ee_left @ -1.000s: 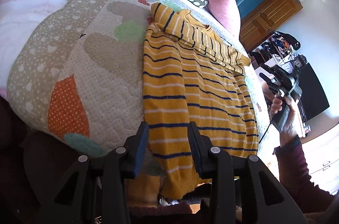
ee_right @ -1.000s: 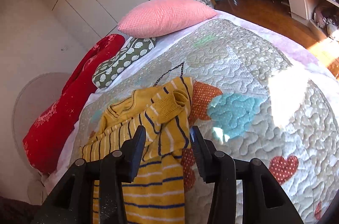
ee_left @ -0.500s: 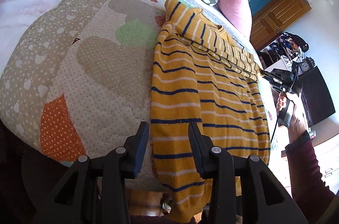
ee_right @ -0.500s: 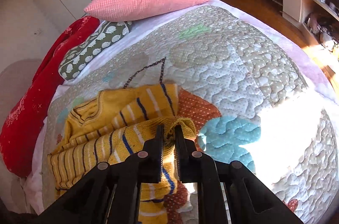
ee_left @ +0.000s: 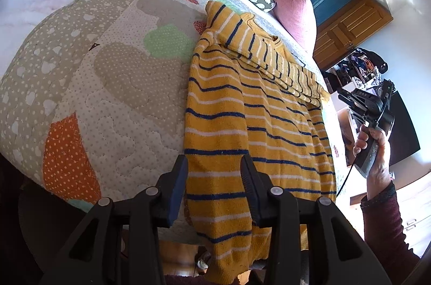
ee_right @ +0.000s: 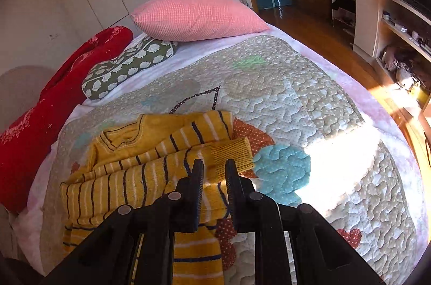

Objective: Fold small clothes

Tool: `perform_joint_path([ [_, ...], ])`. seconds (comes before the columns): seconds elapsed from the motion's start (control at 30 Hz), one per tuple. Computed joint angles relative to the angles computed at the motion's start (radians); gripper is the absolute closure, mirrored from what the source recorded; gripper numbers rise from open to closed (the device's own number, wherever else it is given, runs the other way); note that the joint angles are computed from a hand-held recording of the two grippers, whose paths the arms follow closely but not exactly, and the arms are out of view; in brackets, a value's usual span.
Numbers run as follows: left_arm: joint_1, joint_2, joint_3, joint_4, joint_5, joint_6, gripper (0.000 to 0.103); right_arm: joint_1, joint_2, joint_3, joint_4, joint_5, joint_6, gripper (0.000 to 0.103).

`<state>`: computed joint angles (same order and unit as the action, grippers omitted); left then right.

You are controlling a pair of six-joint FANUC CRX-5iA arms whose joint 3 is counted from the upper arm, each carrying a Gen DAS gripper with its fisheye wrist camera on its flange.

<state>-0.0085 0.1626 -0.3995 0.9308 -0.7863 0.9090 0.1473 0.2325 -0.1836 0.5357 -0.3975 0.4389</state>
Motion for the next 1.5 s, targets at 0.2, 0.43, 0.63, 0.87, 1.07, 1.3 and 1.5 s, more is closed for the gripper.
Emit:
perform_joint_path([
  [0.2,0.028,-0.035,-0.026,-0.027,0.043,-0.018,0.061,0.101,0.145,0.266,-0.289,-0.117,0.336,0.085],
  [0.43,0.078,-0.048,-0.072,0.015,0.062,-0.063,0.061,0.176,0.351,0.637,-0.531,-0.298,0.634,0.085],
  [0.63,0.097,-0.03,-0.087,0.069,0.051,-0.094,0.061,0.219,0.583,1.011,-0.636,-0.542,0.724,0.085],
  [0.87,0.109,-0.042,-0.11,0.091,0.043,-0.101,0.06,0.252,0.8,1.343,-0.544,-0.733,0.644,0.085],
  [1.07,0.102,-0.055,-0.114,0.077,0.043,-0.095,0.056,0.24,0.497,0.893,-0.553,-0.485,0.703,0.075],
  [1.3,0.078,-0.054,-0.088,0.063,0.046,-0.076,0.048,0.222,0.109,0.326,-0.59,-0.281,0.739,0.064],
  [1.5,0.063,-0.042,-0.066,0.039,0.035,-0.003,0.048,0.303,-0.127,-0.04,-0.594,-0.14,0.753,0.059],
])
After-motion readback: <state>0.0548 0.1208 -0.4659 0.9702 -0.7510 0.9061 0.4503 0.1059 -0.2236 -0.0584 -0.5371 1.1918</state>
